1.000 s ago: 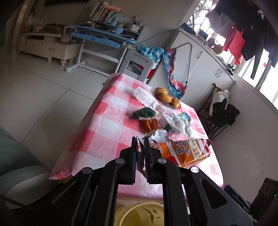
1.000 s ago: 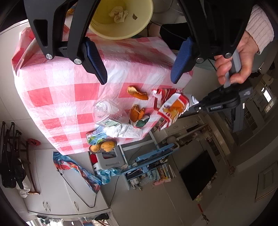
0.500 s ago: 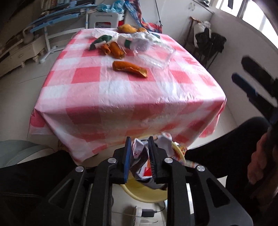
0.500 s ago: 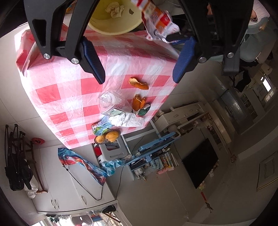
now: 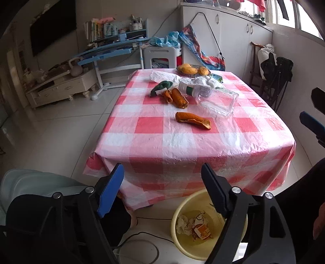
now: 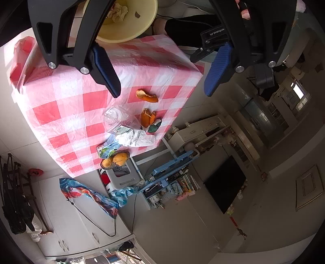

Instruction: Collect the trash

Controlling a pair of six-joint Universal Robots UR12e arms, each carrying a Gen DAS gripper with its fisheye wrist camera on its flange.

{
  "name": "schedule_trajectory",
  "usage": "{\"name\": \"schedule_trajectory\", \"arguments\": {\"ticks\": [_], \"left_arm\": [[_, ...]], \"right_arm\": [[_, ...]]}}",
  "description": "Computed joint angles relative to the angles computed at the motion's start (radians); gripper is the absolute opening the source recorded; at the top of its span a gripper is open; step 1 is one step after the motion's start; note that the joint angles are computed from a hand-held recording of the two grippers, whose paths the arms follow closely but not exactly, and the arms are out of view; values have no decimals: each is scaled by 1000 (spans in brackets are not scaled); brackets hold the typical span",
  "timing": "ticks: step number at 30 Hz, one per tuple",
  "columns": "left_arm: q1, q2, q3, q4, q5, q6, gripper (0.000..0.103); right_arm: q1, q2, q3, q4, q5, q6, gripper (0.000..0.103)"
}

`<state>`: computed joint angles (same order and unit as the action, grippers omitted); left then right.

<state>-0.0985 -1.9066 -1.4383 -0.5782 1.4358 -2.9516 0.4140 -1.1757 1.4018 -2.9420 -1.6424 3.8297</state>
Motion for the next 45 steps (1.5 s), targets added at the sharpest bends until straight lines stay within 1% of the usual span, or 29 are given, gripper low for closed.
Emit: {"name": "schedule_trajectory", "arguments": {"ticks": [2, 6, 10, 14, 24, 32, 45], "left_arm": [[-6, 3, -5, 25, 23, -5, 77], [-17, 8, -10, 60, 59, -3, 79], [-24, 13, -15, 94, 81, -5, 81], [-27, 19, -20, 115, 95, -10, 83], [-34, 27, -28, 155, 115, -4, 84], [-35, 29, -31, 179, 125, -14, 86], [-32, 31, -37, 206, 128, -27, 87]], "right_arm": [[6, -3, -1, 3, -19, -24, 83], [23, -5, -10, 23, -83, -82, 86], [39, -1, -24, 51, -165, -122, 90], [46, 2, -33, 67, -199, -155, 92], [52, 1, -36, 78, -235, -174, 93], [65, 8, -51, 108, -295, -209, 95], [73, 15, -64, 127, -324, -243, 95]]}}
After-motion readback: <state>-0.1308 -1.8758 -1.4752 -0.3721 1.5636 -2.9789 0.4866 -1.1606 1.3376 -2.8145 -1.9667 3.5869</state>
